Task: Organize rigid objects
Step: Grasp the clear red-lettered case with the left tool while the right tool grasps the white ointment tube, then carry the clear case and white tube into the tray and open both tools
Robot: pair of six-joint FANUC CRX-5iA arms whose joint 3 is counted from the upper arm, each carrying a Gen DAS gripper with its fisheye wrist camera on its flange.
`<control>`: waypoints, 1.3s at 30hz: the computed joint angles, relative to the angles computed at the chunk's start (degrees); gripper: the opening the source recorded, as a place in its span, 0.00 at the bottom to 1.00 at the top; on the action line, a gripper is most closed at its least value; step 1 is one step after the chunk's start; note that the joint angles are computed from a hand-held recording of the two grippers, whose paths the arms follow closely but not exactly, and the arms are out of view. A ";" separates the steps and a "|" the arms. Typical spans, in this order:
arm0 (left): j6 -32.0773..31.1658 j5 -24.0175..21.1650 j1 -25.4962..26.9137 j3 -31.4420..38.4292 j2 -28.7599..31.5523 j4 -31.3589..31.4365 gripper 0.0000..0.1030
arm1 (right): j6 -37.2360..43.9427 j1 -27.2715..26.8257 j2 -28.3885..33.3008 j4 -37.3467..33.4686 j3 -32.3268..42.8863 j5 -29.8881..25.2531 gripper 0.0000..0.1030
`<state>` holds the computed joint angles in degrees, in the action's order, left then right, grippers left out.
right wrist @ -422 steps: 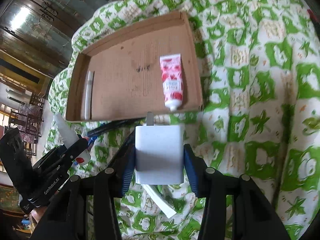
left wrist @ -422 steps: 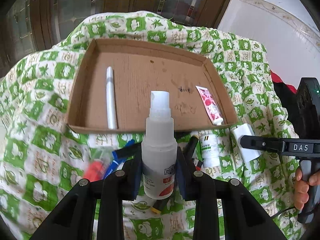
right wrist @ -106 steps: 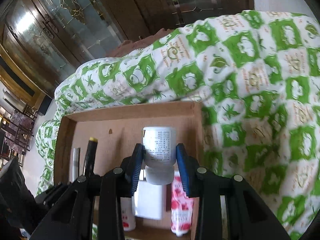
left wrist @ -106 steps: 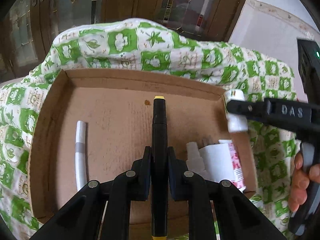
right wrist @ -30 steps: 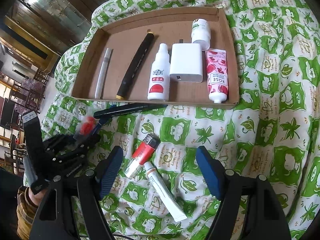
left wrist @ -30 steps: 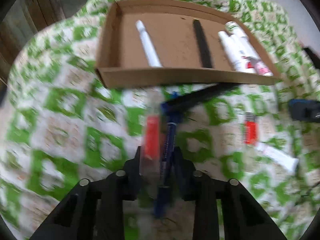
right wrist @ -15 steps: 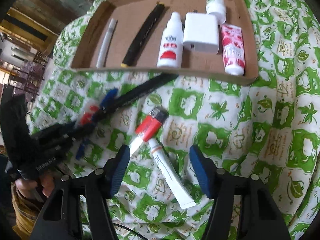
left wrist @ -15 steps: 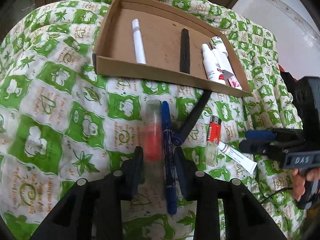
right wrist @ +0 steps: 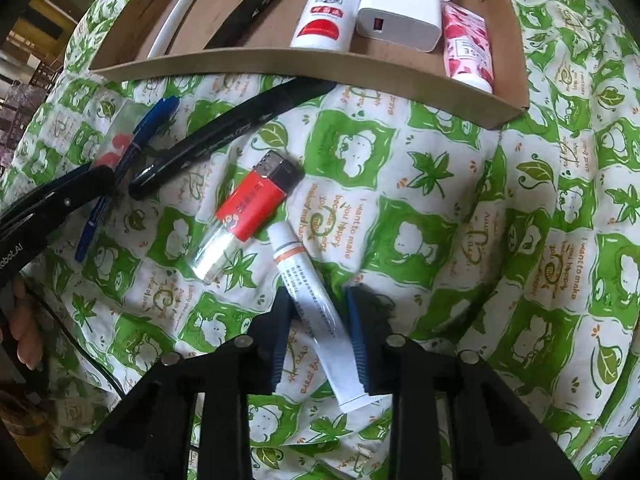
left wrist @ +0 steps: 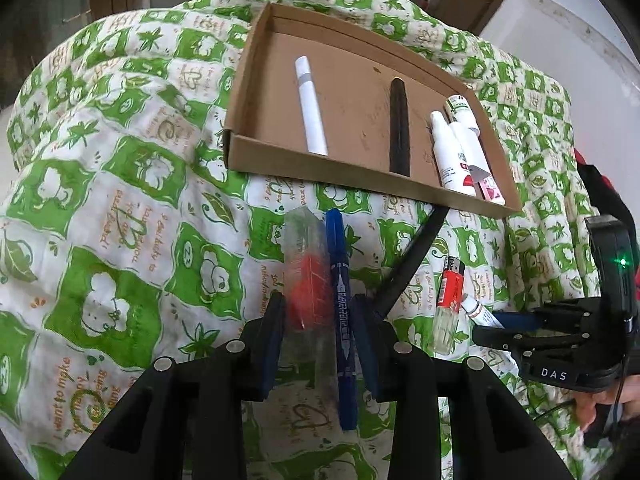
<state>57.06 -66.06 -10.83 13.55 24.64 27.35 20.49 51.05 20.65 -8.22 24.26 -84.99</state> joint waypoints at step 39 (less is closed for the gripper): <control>3.27 5.63 -2.49 -1.11 -0.99 -9.22 0.29 | 1.74 -4.15 -4.05 -2.99 -6.13 6.66 0.19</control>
